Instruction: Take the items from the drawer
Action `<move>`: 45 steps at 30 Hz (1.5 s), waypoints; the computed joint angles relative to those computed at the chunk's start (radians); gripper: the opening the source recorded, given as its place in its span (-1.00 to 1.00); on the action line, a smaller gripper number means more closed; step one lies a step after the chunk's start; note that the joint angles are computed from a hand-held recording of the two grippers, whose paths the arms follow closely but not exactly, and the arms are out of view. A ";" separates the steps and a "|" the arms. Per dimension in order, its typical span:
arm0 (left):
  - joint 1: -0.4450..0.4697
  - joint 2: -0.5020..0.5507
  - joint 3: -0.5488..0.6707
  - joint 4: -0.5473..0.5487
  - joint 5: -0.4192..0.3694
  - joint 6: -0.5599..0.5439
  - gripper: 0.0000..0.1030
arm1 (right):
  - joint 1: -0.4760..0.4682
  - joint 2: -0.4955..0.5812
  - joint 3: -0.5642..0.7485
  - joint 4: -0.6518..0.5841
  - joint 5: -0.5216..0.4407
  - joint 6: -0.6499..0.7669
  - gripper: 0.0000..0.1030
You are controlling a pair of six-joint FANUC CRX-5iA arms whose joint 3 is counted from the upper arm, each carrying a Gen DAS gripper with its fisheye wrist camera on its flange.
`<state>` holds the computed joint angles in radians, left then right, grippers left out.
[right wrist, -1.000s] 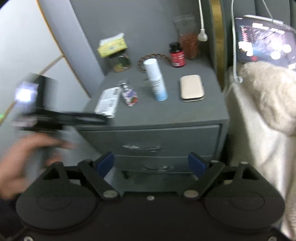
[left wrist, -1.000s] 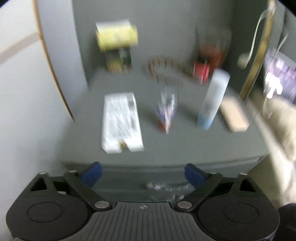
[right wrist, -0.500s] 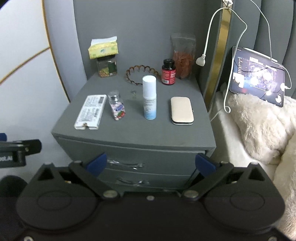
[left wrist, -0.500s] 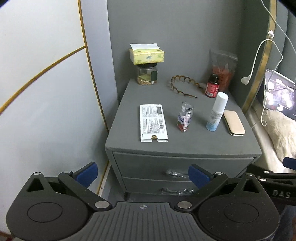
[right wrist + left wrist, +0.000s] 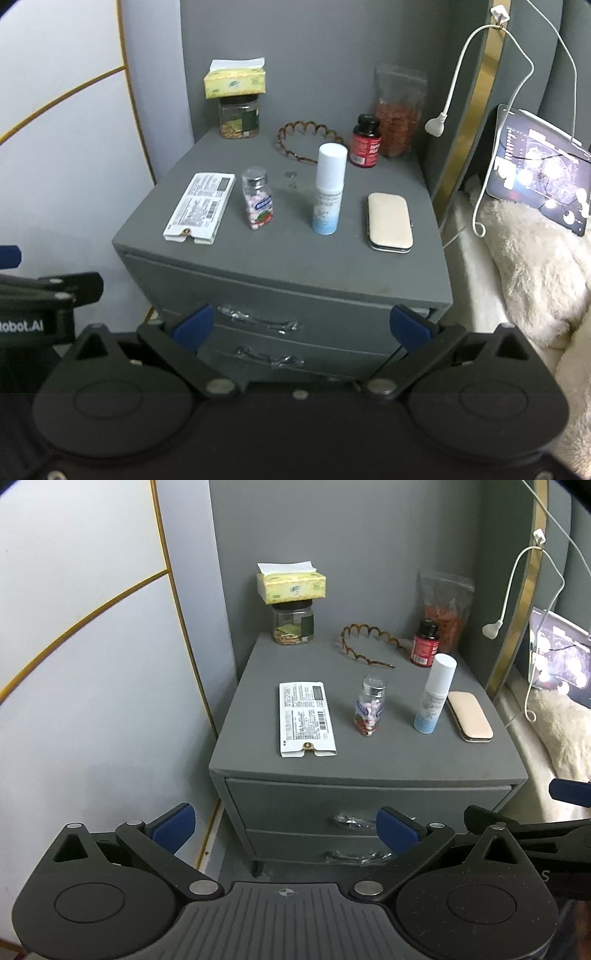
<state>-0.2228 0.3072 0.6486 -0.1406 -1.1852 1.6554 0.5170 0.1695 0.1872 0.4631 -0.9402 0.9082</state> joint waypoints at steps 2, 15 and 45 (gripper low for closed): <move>-0.001 -0.003 -0.003 -0.001 0.001 -0.001 1.00 | 0.002 0.000 0.001 -0.002 0.000 0.002 1.00; 0.006 -0.005 -0.012 0.009 0.002 -0.004 1.00 | 0.003 -0.001 0.001 -0.011 -0.001 0.009 1.00; 0.009 -0.005 -0.004 0.021 -0.008 -0.007 1.00 | 0.009 -0.002 0.002 -0.001 -0.013 -0.008 1.00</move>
